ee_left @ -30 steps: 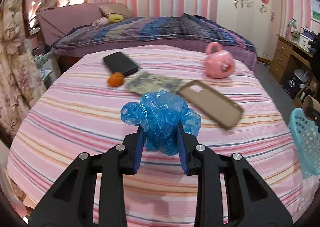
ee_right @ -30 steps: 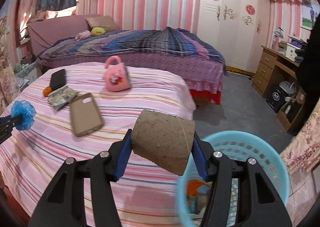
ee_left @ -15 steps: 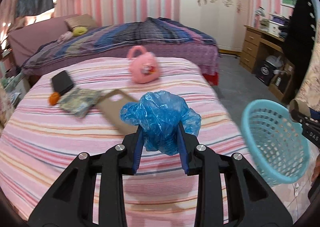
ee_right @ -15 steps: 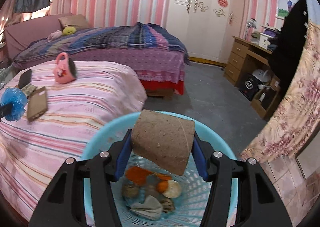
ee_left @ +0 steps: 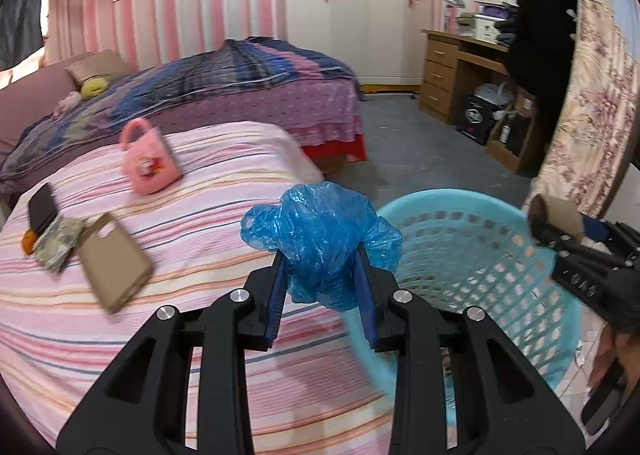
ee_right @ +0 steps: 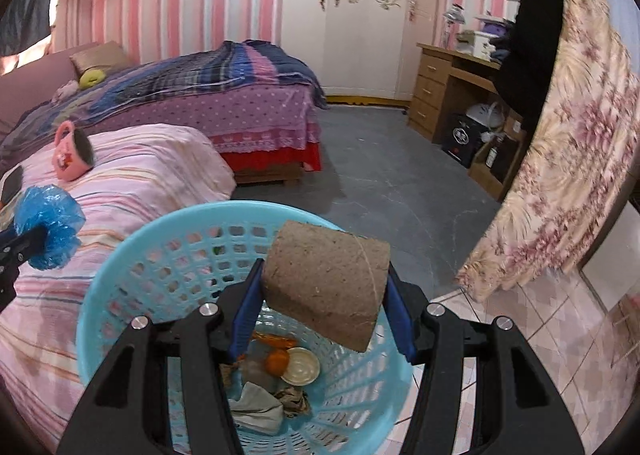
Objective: Collect trash
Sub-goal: 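Open the left tool to drop the bag while the right tool drops the tube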
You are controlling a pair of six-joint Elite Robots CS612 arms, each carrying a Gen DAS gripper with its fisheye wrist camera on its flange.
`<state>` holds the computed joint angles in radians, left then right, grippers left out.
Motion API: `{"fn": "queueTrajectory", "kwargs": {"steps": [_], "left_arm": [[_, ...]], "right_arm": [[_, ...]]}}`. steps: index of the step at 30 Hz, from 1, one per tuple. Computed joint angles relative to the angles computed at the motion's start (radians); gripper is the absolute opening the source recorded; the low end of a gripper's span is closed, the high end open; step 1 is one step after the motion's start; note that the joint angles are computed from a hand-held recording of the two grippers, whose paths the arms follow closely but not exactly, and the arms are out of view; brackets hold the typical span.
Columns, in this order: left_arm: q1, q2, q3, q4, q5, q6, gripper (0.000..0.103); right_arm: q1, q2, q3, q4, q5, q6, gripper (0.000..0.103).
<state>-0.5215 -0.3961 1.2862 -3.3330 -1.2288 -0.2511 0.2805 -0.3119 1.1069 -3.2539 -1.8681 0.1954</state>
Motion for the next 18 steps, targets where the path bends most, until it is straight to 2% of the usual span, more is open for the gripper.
{"fn": "queueTrajectory", "kwargs": {"steps": [6, 7, 9, 12, 14, 18], "left_arm": [[-0.017, 0.026, -0.058, 0.043, -0.017, 0.036, 0.035], [-0.017, 0.028, -0.067, 0.054, -0.025, 0.034, 0.039], [-0.013, 0.029, -0.075, 0.073, -0.051, 0.030, 0.065], [-0.016, 0.031, -0.074, 0.049, 0.002, 0.043, 0.084], [-0.015, 0.029, -0.067, 0.043, 0.042, 0.049, 0.089], [0.001, 0.019, -0.053, 0.060, 0.039, 0.024, 0.091]], "right_arm": [[-0.011, -0.004, 0.022, -0.024, -0.003, 0.002, 0.055], [-0.012, -0.004, 0.023, -0.023, -0.002, 0.006, 0.055], [-0.012, -0.004, 0.023, -0.022, -0.004, 0.012, 0.055], [-0.010, -0.005, 0.022, -0.020, -0.008, 0.013, 0.055], [-0.010, -0.004, 0.021, -0.020, -0.005, 0.010, 0.055], [-0.010, 0.000, 0.013, -0.011, 0.003, 0.000, 0.055]]}}
